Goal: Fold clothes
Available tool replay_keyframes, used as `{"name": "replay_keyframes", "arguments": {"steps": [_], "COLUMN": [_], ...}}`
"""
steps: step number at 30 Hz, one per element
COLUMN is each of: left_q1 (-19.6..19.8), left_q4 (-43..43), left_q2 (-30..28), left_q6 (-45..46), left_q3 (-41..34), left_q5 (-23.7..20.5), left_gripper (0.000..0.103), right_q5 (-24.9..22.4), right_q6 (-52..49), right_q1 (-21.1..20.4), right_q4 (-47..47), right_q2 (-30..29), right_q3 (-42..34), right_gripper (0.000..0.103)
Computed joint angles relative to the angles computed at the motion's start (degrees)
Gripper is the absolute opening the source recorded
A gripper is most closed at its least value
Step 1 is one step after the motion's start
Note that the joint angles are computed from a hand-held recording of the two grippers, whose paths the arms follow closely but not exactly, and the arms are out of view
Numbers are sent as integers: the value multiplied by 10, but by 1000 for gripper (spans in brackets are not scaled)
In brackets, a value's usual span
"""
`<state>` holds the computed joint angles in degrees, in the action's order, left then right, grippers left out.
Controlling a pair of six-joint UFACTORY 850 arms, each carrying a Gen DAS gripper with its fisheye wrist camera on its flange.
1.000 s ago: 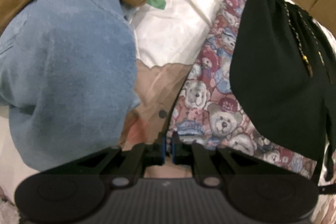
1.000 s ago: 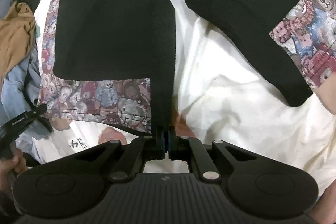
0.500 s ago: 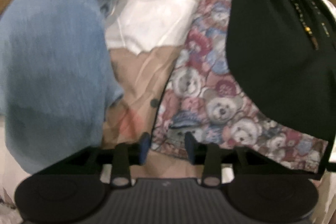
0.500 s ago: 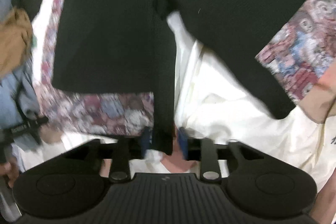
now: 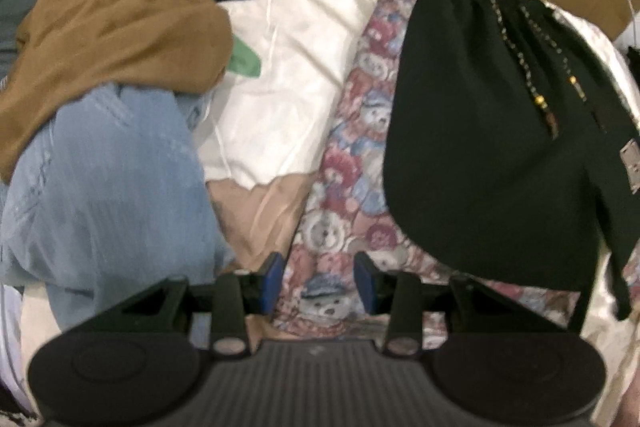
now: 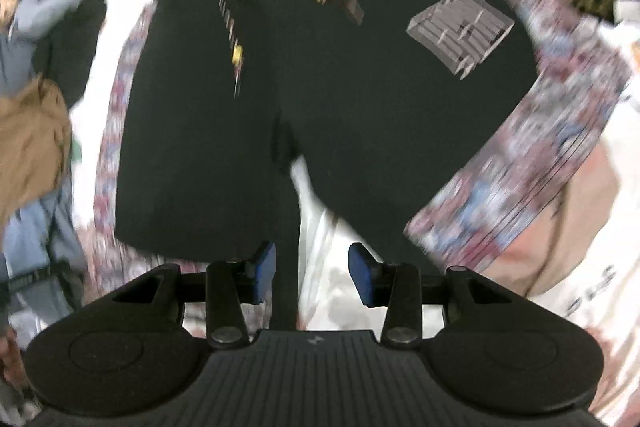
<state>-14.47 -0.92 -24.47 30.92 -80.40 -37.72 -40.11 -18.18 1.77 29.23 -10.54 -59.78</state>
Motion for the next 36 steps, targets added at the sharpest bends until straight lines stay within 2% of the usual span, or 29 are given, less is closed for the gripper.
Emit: {"name": "replay_keyframes", "arguments": {"steps": [6,11,17,22,26,29,36], "left_q1": [-8,-19,-31,-39,-47,-50,-55], "left_q4": [-87,-118,-147,-158,-155,-159,-158], "left_q2": [8,33,57,76,95,114,137], "left_q6": [71,94,130,142,146,161,187], "left_q3": [-41,-58,-67,-67,-56,-43,-32], "left_q5": [-54,-77,-89,-96,-92,-93,-114], "left_gripper": [45,59,66,72,78,78,85], "right_q5": [-25,-41,-67,-74,-74,-75,-86], "right_q6": [-4,-13,-47,-70,-66,-67,-64], "right_q1": [-24,-34,-57,-91,-118,-134,-138], "right_q4": [6,2,-35,-60,-47,-29,-32], "right_q2": [9,32,57,73,91,108,120], "right_q3": [-55,-83,-115,-147,-153,-146,-150], "right_gripper": [48,54,57,65,68,69,71]}}
